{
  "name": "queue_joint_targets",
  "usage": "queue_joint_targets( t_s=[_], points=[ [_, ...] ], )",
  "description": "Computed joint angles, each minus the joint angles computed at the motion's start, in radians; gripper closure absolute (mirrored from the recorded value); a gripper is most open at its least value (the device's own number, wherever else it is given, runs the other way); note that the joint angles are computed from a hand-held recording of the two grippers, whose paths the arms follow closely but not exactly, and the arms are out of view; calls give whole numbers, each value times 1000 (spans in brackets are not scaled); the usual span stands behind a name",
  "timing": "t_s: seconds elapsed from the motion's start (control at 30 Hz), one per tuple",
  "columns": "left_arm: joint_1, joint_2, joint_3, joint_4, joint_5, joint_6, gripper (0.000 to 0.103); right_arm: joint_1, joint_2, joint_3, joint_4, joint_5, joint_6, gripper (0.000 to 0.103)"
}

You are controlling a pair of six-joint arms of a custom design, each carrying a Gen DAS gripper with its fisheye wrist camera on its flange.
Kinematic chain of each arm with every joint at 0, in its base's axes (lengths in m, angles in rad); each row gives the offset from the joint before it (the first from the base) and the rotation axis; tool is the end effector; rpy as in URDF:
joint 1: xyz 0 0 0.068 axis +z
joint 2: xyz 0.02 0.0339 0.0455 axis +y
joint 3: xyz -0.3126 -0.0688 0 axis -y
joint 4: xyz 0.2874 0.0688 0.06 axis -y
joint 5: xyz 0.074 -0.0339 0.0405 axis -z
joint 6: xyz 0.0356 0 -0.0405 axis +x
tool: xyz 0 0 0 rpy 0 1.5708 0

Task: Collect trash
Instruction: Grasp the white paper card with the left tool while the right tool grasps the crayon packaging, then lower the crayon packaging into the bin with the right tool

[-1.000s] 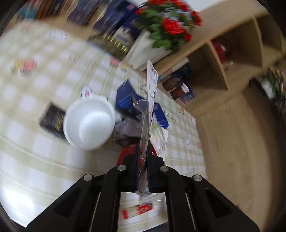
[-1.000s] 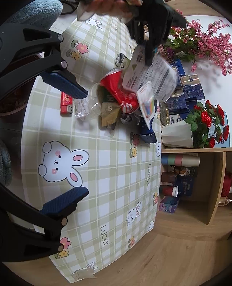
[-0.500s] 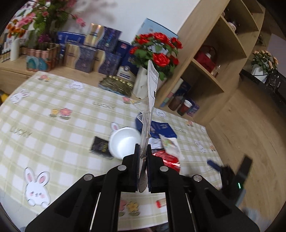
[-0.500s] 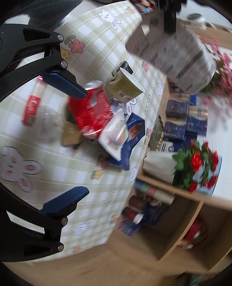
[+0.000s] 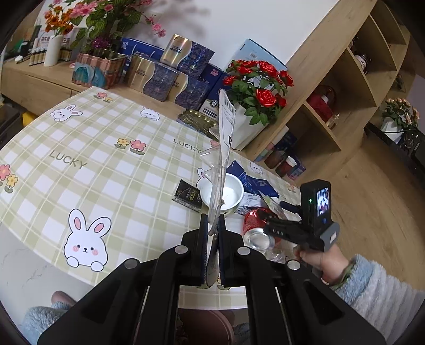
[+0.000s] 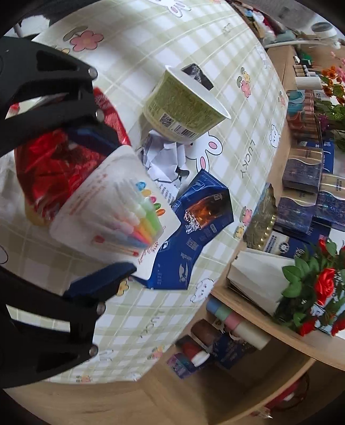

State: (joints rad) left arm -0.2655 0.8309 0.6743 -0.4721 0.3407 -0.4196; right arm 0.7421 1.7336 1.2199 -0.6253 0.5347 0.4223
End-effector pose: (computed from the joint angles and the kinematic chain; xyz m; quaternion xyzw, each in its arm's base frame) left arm 0.1797 -0.0612 0.2956 0.0091 0.8815 -0.2925 0.3705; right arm 0.3028 0.2531 0.2380 -0.0941 0.9391 -0.1019 0.3145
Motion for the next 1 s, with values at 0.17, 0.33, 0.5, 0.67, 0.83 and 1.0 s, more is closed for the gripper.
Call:
queue_joint_targets(
  t_s=[0.17,0.33,0.5,0.67,0.83,1.0],
  points=[
    [20,-25,-18,-12,19,8,96,-24,-51,-35,43,-75,51,52],
    [16,-43,-33,-19,22,1,96,-32,-150,-106,110,-97,90,79],
    [-14,-65,-33,-39,2,-2,96,-23,-243,-170,163,-70,135,85],
    [-42,-101,-32,-74,-25,1,96,1,-366,-251,234,-55,220,86],
    [-45,-140,-30,-124,-26,8,96,95,-500,-332,296,-12,314,86],
    [-57,-198,-27,-191,-38,17,96,275,-598,-379,290,115,418,86]
  ],
)
